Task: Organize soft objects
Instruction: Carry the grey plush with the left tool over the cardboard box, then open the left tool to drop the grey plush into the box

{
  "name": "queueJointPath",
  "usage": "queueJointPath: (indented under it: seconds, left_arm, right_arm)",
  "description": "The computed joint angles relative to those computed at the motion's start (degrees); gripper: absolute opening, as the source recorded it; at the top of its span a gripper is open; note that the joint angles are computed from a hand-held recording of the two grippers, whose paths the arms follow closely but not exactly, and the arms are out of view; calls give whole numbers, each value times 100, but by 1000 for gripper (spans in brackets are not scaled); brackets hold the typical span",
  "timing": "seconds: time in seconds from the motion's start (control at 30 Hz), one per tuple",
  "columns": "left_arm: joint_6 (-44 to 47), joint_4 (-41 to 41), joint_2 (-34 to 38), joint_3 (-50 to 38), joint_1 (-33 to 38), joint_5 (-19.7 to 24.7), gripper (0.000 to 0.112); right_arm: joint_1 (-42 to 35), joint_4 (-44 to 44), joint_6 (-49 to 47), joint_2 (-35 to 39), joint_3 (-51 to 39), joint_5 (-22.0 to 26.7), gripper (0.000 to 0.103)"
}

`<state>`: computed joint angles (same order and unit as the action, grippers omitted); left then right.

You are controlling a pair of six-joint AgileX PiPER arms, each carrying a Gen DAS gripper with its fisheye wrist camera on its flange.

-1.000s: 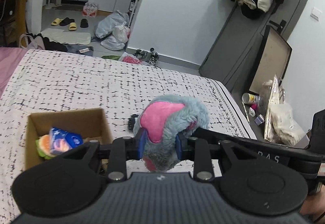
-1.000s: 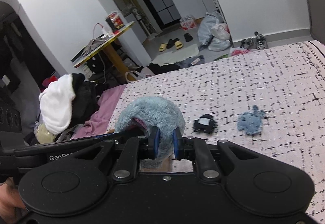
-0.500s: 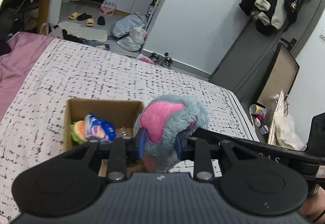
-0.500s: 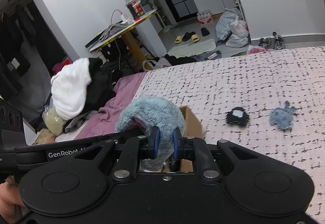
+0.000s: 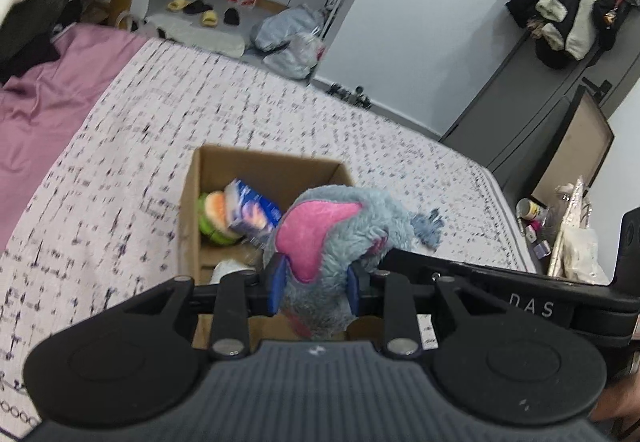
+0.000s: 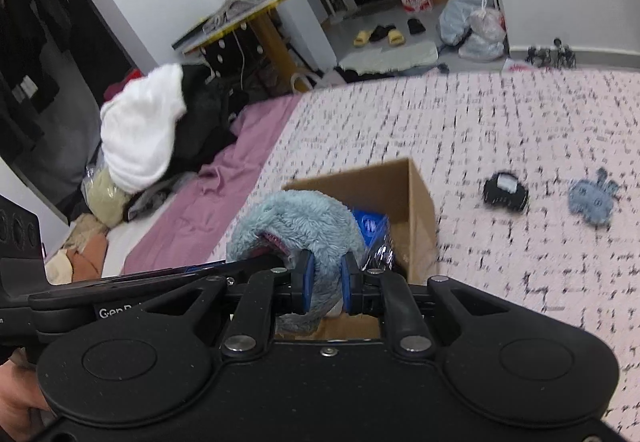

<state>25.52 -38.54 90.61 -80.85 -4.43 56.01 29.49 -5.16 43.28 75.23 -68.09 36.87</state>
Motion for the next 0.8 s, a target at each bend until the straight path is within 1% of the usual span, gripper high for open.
queueJointPath:
  seconds: [0.13, 0.2, 0.23, 0.4, 0.53, 0.6, 0.7, 0.73, 0.77, 0.8]
  left_arm:
    - [-14, 194, -15, 150, 49, -29, 29]
    - [17, 248, -49, 211, 71, -66, 30]
    - [32, 249, -51, 231, 90, -76, 30]
    - [-22, 343, -32, 238, 85, -109, 30]
    - [-61, 356, -43, 199, 53, -113, 31]
    - [-52, 405, -79, 198, 8, -175, 32]
    - [-216, 627, -114, 122, -123, -239, 42]
    - [-281, 692, -119, 95, -170, -264, 49]
    - [-340, 765, -145, 88, -230, -322, 55]
    - [-398, 844, -190, 95, -301, -410, 58]
  right_arm:
    - [132, 41, 5, 228, -157, 131, 14]
    - [139, 183, -102, 301, -201, 153, 7]
    - [129, 283, -196, 347, -249, 184, 6]
    - [137, 459, -428, 615, -500, 337, 6]
    - [66, 623, -520, 506, -380, 205, 6]
    - [68, 557, -499, 413, -345, 275, 9]
    - [15, 499, -523, 214, -249, 331, 14]
    - [-19, 510, -551, 138, -204, 323, 18]
    - [-56, 494, -561, 54, -156, 330, 27]
    - [-75, 402, -505, -68, -89, 340, 32]
